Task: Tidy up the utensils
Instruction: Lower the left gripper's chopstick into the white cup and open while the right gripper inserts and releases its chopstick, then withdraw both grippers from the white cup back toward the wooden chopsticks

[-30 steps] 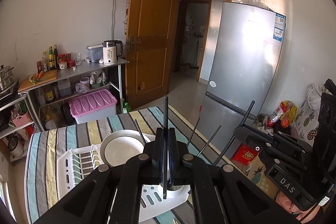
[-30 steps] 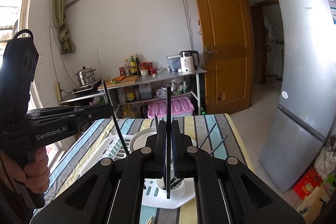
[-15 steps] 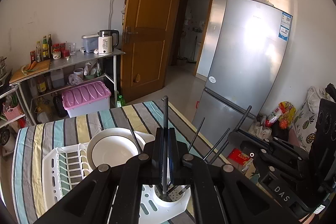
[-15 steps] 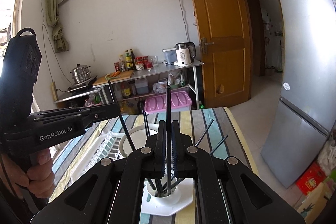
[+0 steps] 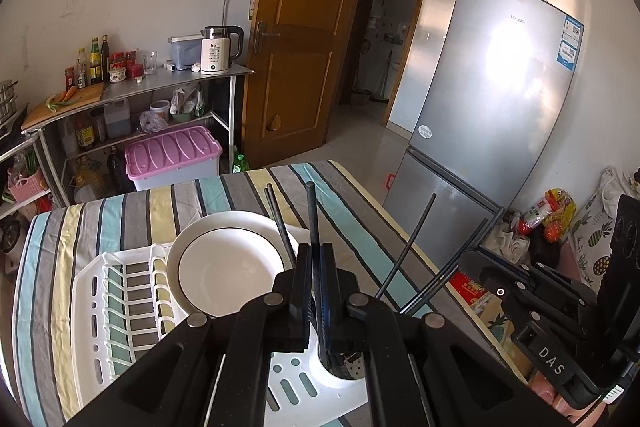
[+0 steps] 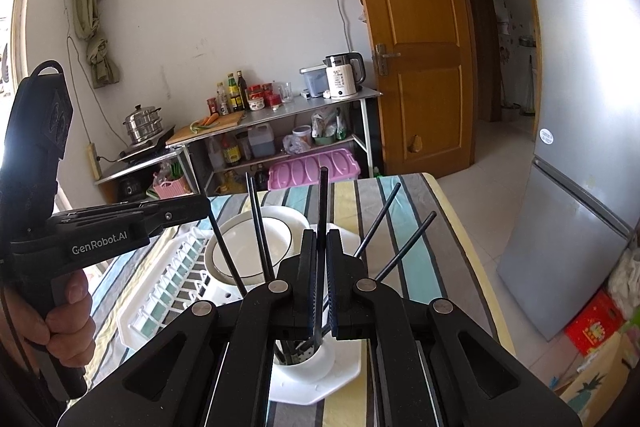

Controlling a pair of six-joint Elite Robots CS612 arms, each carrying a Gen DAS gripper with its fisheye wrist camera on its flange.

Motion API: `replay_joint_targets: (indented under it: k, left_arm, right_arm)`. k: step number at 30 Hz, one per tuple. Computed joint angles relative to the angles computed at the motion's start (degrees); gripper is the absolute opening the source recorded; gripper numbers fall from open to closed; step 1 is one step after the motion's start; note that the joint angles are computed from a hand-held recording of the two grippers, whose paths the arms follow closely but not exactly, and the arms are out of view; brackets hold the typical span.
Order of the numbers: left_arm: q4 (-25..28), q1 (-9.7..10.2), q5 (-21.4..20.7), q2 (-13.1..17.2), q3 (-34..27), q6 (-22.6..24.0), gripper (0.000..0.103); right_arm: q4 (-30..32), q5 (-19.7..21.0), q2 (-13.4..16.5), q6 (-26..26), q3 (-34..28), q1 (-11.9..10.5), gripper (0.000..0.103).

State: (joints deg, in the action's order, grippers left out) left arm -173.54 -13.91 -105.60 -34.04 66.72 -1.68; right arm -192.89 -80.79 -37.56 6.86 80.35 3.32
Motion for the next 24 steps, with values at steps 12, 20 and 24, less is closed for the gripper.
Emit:
replay_joint_targets:
  k: [12,20,24]
  left_arm:
    - [0.22,0.13,1.74,0.83,-0.56,-0.58,0.004]
    - [-2.26,0.1,3.7,-0.33,2.34,-0.3,0.004]
    - [-4.65,0.19,4.24,-1.6,5.19,-0.16,0.004]
  right_arm:
    - [1.65,0.03,-0.07,1.67,-0.17,-0.49,0.005]
    - [0.82,0.01,-0.76,1.77,1.25,-0.46,0.017]
    - [-0.09,-0.06,-1.41,1.8,2.64,-0.37,0.017]
